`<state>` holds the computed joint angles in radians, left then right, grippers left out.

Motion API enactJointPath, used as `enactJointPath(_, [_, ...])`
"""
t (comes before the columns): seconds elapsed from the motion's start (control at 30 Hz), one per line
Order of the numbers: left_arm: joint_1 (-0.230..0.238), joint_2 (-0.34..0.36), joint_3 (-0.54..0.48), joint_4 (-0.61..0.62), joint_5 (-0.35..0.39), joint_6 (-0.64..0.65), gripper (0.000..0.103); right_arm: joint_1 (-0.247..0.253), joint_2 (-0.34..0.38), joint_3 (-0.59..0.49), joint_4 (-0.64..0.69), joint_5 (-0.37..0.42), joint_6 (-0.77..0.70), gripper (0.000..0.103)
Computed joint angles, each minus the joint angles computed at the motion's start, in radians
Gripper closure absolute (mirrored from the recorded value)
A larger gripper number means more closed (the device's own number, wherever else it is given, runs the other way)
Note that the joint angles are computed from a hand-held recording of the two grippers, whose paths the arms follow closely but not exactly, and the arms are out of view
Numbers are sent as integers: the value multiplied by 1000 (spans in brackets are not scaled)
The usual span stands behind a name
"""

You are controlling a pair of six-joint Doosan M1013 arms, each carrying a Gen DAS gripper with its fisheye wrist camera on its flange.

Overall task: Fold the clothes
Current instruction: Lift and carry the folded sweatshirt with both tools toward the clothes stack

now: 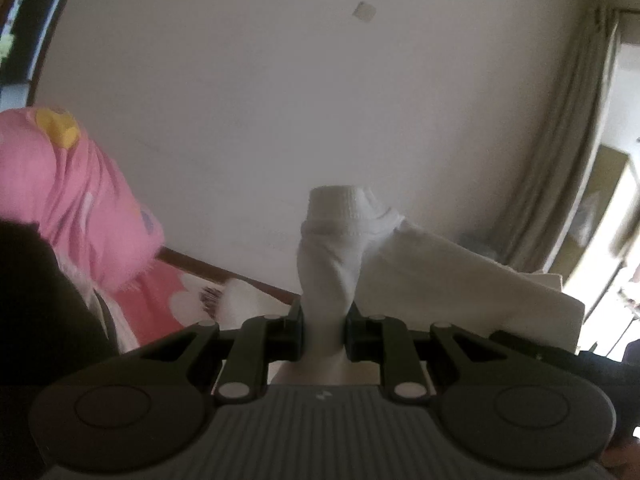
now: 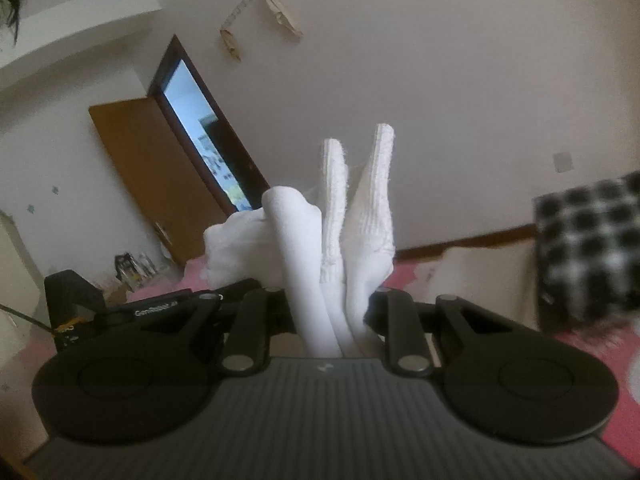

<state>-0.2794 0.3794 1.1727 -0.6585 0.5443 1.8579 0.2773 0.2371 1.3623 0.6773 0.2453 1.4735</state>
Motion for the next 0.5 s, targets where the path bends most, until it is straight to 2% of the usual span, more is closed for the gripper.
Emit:
enactJointPath(0.1, [3, 63, -78, 78, 14, -50, 84, -37, 68, -43, 300, 17, -258, 85])
enactJointPath(0.17, [4, 113, -144, 123, 36, -79, 84, -66, 117, -84, 419, 55, -339, 85])
enactJointPath(0.3, [-1, 228, -291, 184, 90, -146, 84, -113, 212, -187, 426, 132, -331, 85])
enactJointPath(0.5, [-16, 416, -550, 329, 212, -252, 84, -163, 370, -379, 259, 230, -116, 85])
